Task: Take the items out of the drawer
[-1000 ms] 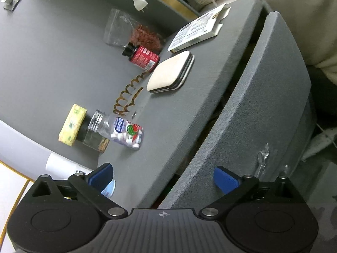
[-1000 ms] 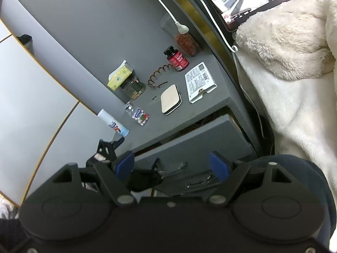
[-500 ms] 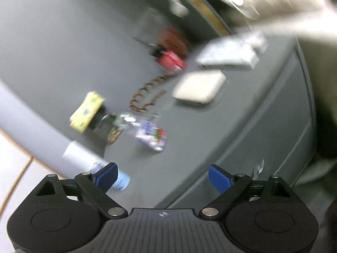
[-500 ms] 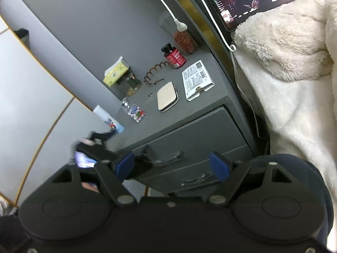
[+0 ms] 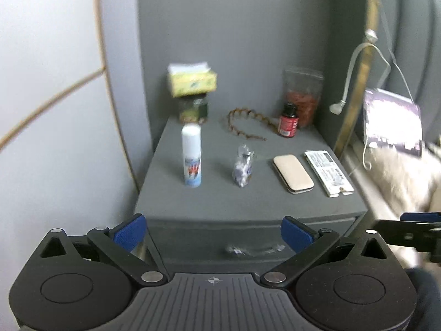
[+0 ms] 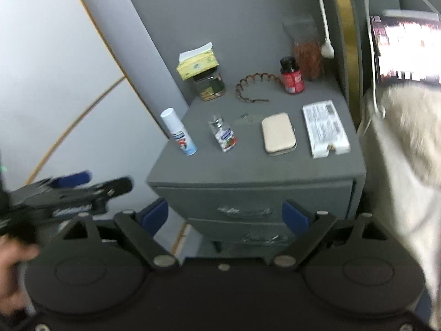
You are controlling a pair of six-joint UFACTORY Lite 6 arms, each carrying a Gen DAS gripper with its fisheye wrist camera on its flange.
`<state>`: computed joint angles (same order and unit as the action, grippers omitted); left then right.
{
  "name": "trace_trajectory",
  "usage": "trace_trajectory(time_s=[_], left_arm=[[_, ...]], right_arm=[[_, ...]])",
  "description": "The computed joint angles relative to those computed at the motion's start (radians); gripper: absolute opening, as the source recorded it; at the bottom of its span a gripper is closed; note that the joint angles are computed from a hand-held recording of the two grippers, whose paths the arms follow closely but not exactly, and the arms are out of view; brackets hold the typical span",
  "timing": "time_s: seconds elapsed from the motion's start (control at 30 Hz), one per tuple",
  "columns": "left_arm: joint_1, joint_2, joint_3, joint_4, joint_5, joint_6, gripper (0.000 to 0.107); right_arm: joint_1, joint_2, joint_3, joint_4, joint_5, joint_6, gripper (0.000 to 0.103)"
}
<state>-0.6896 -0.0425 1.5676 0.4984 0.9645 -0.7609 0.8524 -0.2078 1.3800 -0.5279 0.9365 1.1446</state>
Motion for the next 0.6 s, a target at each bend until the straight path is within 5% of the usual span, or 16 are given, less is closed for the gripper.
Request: trace_trajectory(time_s=[0.1, 0.3, 0.6], left_arm=[[0.013, 0.080, 0.120, -0.079, 0.122, 0.045, 0.103], [-0.036, 0.046, 0.097, -0.003, 0.200, -0.003, 0.103], [-0.046, 0.020, 0.055, 0.020, 0.216, -0.009, 0.103]], right_arm=[[0.046, 0.131, 0.146, -0.061, 0.118, 0.052, 0.103], [0.135, 0.246, 0.216, -0.080, 0.222, 0.077, 0.103], [0.156, 0.247, 0.185, -0.067, 0.195, 0.112, 0.103]])
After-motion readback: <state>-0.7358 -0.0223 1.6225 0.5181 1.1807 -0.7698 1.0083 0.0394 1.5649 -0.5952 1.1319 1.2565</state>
